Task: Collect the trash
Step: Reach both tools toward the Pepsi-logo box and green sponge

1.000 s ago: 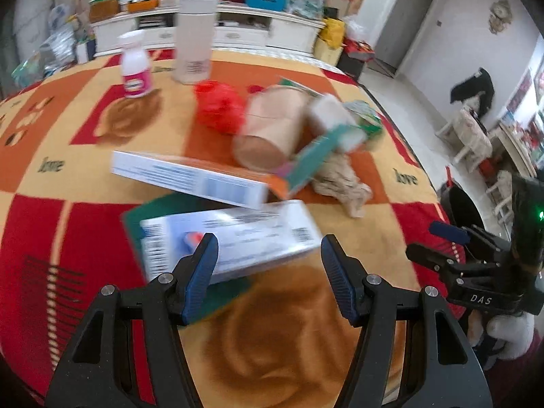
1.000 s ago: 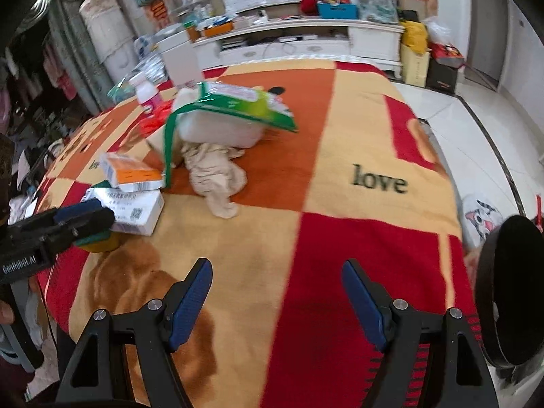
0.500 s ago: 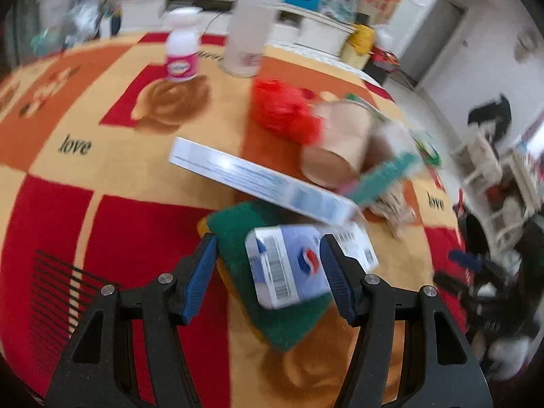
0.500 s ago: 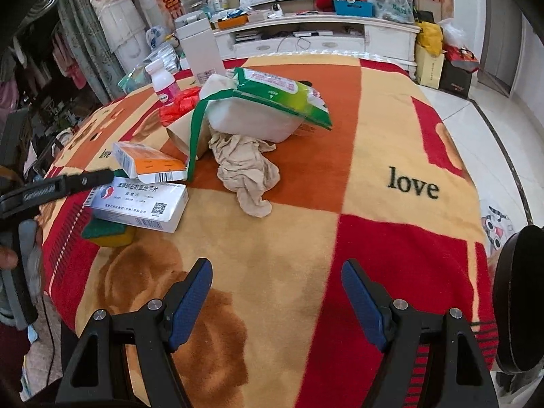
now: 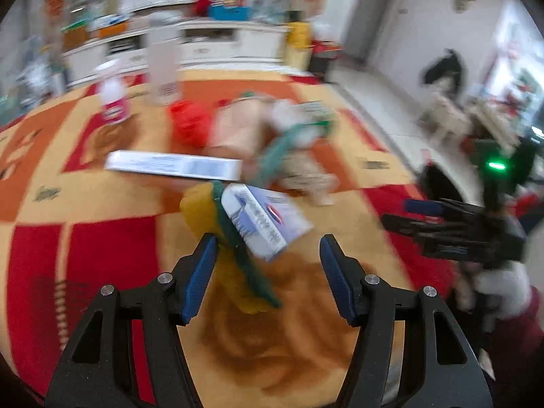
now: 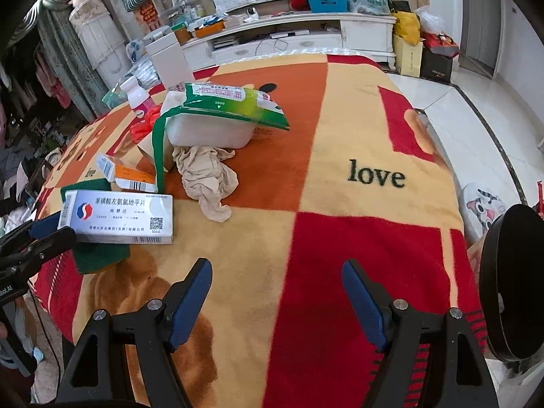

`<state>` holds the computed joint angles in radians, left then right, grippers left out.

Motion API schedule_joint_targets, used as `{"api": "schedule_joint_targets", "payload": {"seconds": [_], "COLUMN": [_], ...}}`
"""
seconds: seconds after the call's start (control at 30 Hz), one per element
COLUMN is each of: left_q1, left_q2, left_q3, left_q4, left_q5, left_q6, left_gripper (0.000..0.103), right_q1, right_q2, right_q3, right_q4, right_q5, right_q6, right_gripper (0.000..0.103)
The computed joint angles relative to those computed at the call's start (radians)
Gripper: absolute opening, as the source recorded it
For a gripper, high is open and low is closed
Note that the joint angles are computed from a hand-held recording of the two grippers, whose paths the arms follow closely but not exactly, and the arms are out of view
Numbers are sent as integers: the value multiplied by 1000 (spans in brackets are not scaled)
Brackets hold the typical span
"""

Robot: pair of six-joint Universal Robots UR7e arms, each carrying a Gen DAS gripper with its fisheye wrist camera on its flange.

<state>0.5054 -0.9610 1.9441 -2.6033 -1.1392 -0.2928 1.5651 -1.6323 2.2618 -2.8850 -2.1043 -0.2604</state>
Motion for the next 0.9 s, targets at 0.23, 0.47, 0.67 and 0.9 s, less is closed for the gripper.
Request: {"api": "schedule_joint_targets", "payload": {"seconds": [0.23, 0.47, 0.67, 0.9], "left_q1": [5, 31, 26, 76], "left_q2": [33, -19, -81, -48], "left_q3": [-24, 4, 29, 15], "left_q4": [25, 32, 28, 24], "left_q5": [-190, -182, -80, -58], "left_q6": [73, -9, -22, -117], "left_gripper": [61, 60, 62, 62], "right_q1": [-21, -26, -30, -18], "right_q2": [-27, -41, -28, -32], "right_q3": [0, 4, 2, 5], "right_q4": [11, 18, 24, 18], "right_q5": [-13, 4, 18, 13], "right_q6": [19, 12, 15, 16], "right_gripper": [76, 76, 77, 77]}}
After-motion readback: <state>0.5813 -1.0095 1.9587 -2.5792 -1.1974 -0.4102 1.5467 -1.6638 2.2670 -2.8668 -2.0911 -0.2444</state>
